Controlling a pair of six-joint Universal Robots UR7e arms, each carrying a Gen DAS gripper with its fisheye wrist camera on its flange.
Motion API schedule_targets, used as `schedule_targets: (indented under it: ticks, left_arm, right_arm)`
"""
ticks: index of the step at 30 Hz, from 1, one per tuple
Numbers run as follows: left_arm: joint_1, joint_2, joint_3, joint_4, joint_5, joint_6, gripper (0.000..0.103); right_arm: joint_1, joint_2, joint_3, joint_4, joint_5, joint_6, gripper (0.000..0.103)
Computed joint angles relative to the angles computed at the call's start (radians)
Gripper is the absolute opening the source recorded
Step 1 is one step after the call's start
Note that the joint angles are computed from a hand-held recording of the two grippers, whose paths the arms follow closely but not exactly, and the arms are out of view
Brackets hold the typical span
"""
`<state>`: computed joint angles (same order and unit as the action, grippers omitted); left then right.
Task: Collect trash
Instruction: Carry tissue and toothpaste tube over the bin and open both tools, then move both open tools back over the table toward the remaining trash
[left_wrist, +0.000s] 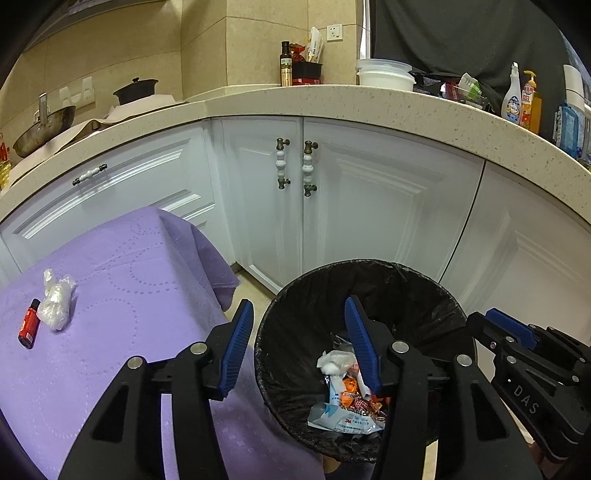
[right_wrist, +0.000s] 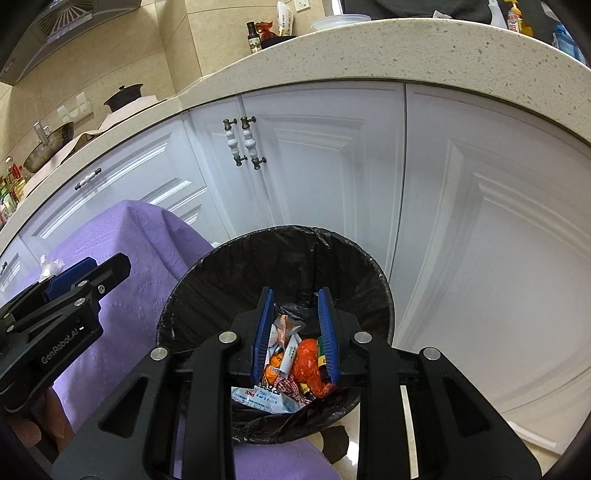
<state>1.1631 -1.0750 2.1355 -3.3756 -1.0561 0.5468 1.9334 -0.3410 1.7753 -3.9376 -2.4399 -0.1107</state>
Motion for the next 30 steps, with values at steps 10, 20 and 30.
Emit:
schedule_targets:
  ticks: [10,20,30]
  left_arm:
    - [-0.002,-0.006,0.002,-0.008,-0.002,0.0,0.053]
    - [0.0,-0.026,0.011,-0.015,-0.009,0.003,0.053]
    - [0.052,-0.089,-0.005,-0.013,0.031,0.01,0.059]
  right_arm:
    - [-0.001,0.001,-0.004,-0.004,0.002,-0.007,0.025]
    - [0.01,0.0,-0.013,0.007,-0.008,-0.007,0.025]
    - [0.051,0.046,-0.115,0.101,0.03,-0.029,0.036]
